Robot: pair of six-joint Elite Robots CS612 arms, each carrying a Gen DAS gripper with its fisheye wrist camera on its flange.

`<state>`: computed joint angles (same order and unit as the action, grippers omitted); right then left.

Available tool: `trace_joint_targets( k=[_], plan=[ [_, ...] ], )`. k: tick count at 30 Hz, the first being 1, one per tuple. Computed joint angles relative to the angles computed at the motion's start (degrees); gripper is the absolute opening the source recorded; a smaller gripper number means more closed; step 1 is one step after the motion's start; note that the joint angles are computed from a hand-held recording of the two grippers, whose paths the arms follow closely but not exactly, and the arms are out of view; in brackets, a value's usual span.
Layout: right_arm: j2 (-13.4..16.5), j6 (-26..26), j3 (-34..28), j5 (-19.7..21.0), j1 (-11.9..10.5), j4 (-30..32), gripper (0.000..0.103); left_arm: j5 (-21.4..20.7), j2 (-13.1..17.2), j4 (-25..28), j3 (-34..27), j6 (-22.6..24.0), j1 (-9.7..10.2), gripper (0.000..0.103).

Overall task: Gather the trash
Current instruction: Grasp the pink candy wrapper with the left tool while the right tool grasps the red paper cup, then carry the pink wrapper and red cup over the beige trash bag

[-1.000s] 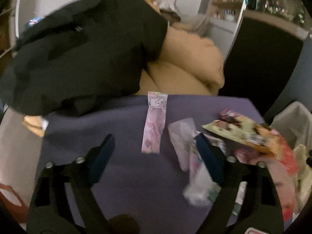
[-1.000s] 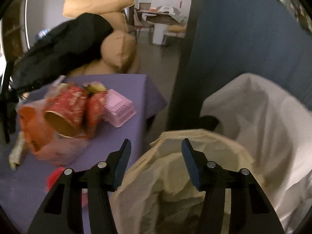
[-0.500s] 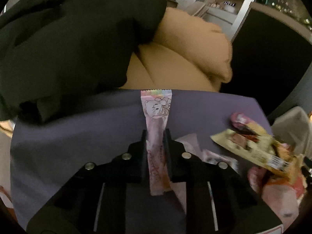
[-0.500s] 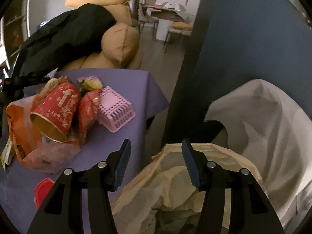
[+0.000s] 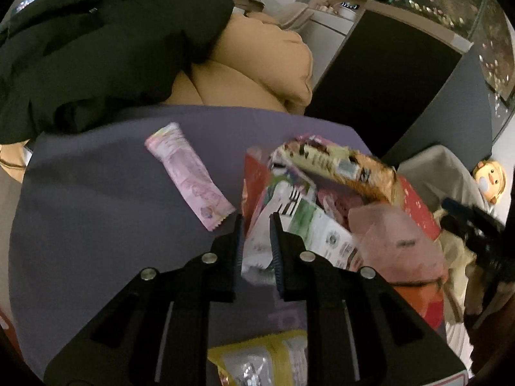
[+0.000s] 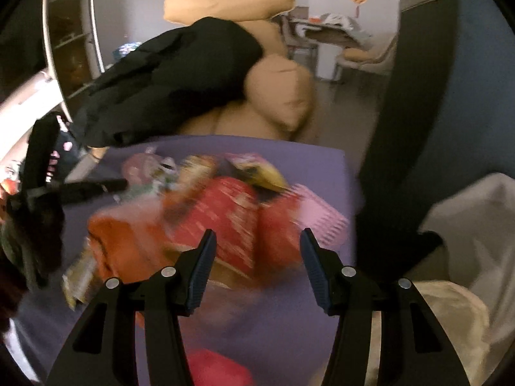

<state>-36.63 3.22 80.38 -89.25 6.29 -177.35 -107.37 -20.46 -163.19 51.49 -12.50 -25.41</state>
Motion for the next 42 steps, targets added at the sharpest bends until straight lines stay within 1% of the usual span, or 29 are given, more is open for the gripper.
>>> trace_joint_targets(
  k=[2, 4, 6, 7, 8, 9, 11, 13, 14, 15, 17, 18, 20, 23, 27, 28, 29, 31, 34, 35, 36, 37, 38, 39, 40, 41, 42],
  plan=[
    [0.90, 1.90, -2.23, 2.17, -0.08, 2.40, 0.051, -0.22, 0.02, -0.53, 0.35, -0.75, 0.12, 0.015],
    [2.11, 4.04, -5.14, 4.78, -0.35, 6.64, 0.051, -0.44, -0.13, -1.73, 0.97, -1.90, 0.41, 0.015],
    [2.73, 4.85, -6.88, 7.50, -0.64, 10.66, 0.051, 0.06, -0.47, -3.03, 1.74, -2.62, 0.63, 0.017],
    [2.65, 4.71, -6.84, 7.68, -0.57, 11.15, 0.051, 0.20, -0.58, -3.28, 1.92, -2.75, 0.70, 0.019],
    [2.54, 3.88, -6.69, 7.36, -0.45, 10.94, 0.051, 0.35, -0.76, -3.73, 2.27, -2.83, 0.86, 0.029],
    [2.33, 2.14, -6.76, 6.77, -0.11, 11.82, 0.051, 0.72, -0.74, -4.17, 2.28, -3.18, 1.01, 0.037],
    [1.84, -0.91, -6.44, 5.91, 0.30, 13.30, 0.050, 1.18, -0.49, -4.90, 2.00, -4.33, 1.28, 0.041],
    [1.70, -3.38, -6.35, 4.85, 0.63, 14.75, 0.050, 1.76, 0.30, -4.66, 0.57, -6.37, 1.57, 0.042],
    [1.76, -4.97, -6.69, 3.48, 1.01, 15.70, 0.050, 2.04, 0.91, -4.42, -0.44, -7.91, 1.80, 0.042],
    [1.51, -5.44, -6.11, 3.20, 1.01, 15.26, 0.050, 2.23, 1.43, -3.92, -1.42, -8.91, 1.85, 0.042],
    [1.30, -4.64, -5.41, 3.80, 0.78, 14.73, 0.050, 2.14, 2.66, -2.19, -3.80, -10.68, 2.00, 0.042],
    [1.32, -4.24, -5.45, 3.90, 0.73, 15.06, 0.050, 2.20, 3.18, -1.37, -4.89, -11.00, 1.96, 0.042],
    [0.97, -3.60, -4.46, 4.05, 0.45, 13.86, 0.047, 3.21, 4.06, 0.30, -6.90, -10.62, 1.75, 0.042],
    [0.24, -2.20, -2.78, 4.99, 0.09, 10.14, 0.043, 5.70, 5.10, 2.14, -9.46, -9.76, 1.36, 0.042],
    [-1.39, -0.28, -0.19, 6.29, -0.66, 3.23, 0.043, 8.00, 6.80, 4.95, -13.11, -10.33, 1.02, 0.043],
    [-1.87, 0.09, 0.45, 6.84, -0.90, 1.52, 0.043, 8.35, 7.67, 6.18, -14.92, -11.48, 1.09, 0.043],
    [-2.08, 0.14, 0.57, 7.05, -0.99, 1.12, 0.043, 8.49, 8.16, 6.86, -15.91, -12.14, 1.12, 0.043],
    [-2.59, -0.14, 1.19, 6.90, -1.13, -0.46, 0.043, 9.24, 10.37, 10.57, -20.73, -13.33, 1.09, 0.043],
    [-2.77, -1.35, 1.61, 5.34, -0.95, -1.68, 0.043, 10.83, 13.32, 15.94, -27.18, -11.57, 0.68, 0.043],
    [-2.75, -1.75, 1.78, 4.81, -0.89, -2.01, 0.043, 11.35, 14.43, 18.34, -29.64, -10.08, 0.43, 0.042],
    [-2.73, -1.94, 1.96, 4.44, -0.86, -2.26, 0.043, 11.54, 15.00, 19.70, -30.91, -8.88, 0.25, 0.029],
    [-2.70, -2.16, 2.14, 3.99, -0.85, -2.47, 0.043, 11.99, 15.27, 20.71, -31.57, -7.81, 0.03, 0.021],
    [-2.75, -2.22, 2.42, 3.77, -0.87, -2.78, 0.043, 12.99, 14.91, 20.81, -30.95, -6.92, -0.21, 0.018],
    [-2.84, -2.14, 2.66, 3.69, -0.94, -3.05, 0.043, 13.47, 14.15, 19.53, -29.39, -6.59, -0.32, 0.014],
    [-2.94, -2.00, 2.92, 3.76, -1.02, -3.37, 0.043, 13.90, 13.19, 17.83, -27.47, -6.31, -0.41, 0.013],
    [-3.13, -1.82, 3.27, 4.00, -1.15, -3.83, 0.043, 14.29, 11.70, 15.17, -24.55, -5.75, -0.51, 0.010],
    [-3.38, -1.63, 3.79, 4.20, -1.29, -4.73, 0.043, 14.80, 10.24, 12.82, -21.76, -5.16, -0.65, 0.010]
  ],
)
